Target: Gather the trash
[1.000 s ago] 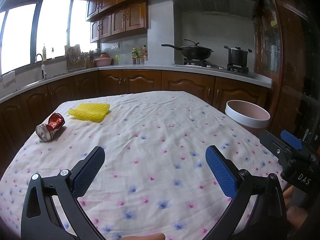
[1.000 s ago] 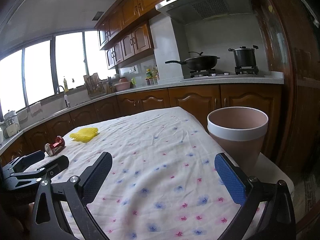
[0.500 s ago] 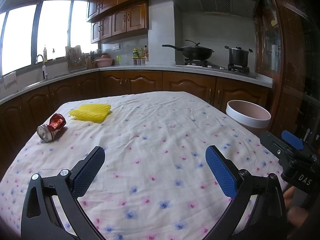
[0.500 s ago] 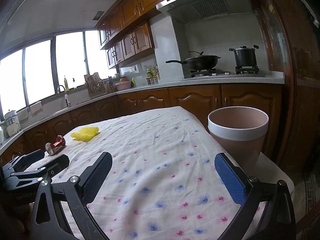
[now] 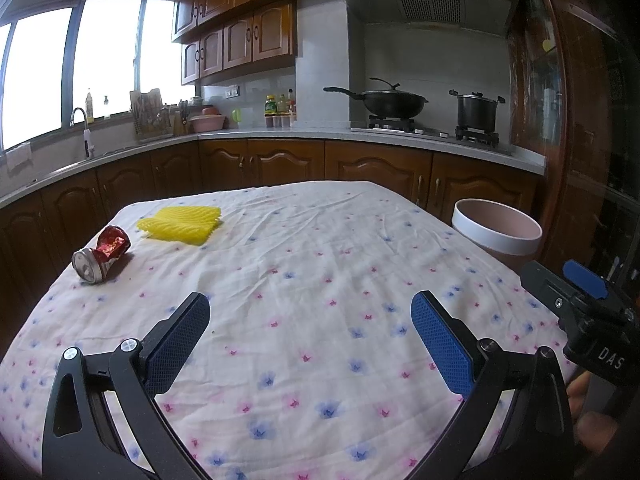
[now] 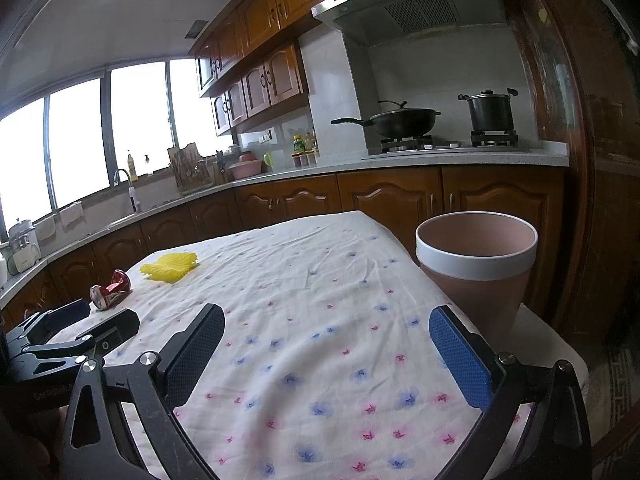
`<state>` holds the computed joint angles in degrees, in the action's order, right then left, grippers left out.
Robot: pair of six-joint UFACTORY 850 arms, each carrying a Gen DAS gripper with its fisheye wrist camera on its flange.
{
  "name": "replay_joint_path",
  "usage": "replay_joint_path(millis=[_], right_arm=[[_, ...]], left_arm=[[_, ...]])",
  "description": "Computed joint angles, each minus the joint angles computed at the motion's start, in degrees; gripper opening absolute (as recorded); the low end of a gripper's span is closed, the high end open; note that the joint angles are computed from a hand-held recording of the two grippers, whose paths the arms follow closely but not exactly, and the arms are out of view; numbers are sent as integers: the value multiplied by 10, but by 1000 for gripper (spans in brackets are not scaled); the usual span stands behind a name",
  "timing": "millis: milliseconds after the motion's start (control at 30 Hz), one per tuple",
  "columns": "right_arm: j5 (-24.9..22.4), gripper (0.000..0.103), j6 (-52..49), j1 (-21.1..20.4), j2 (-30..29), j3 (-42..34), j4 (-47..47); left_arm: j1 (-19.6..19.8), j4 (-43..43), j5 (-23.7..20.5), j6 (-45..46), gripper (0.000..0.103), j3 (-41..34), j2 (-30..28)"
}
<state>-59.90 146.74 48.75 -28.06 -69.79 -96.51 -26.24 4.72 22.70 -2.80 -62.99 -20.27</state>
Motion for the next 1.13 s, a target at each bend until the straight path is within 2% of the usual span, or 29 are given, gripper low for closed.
replay_joint_path(millis=[1133], right_arm=[[16, 103, -8, -8, 1, -3, 6]], left_arm=[[2, 42, -15, -38, 103, -23, -18]])
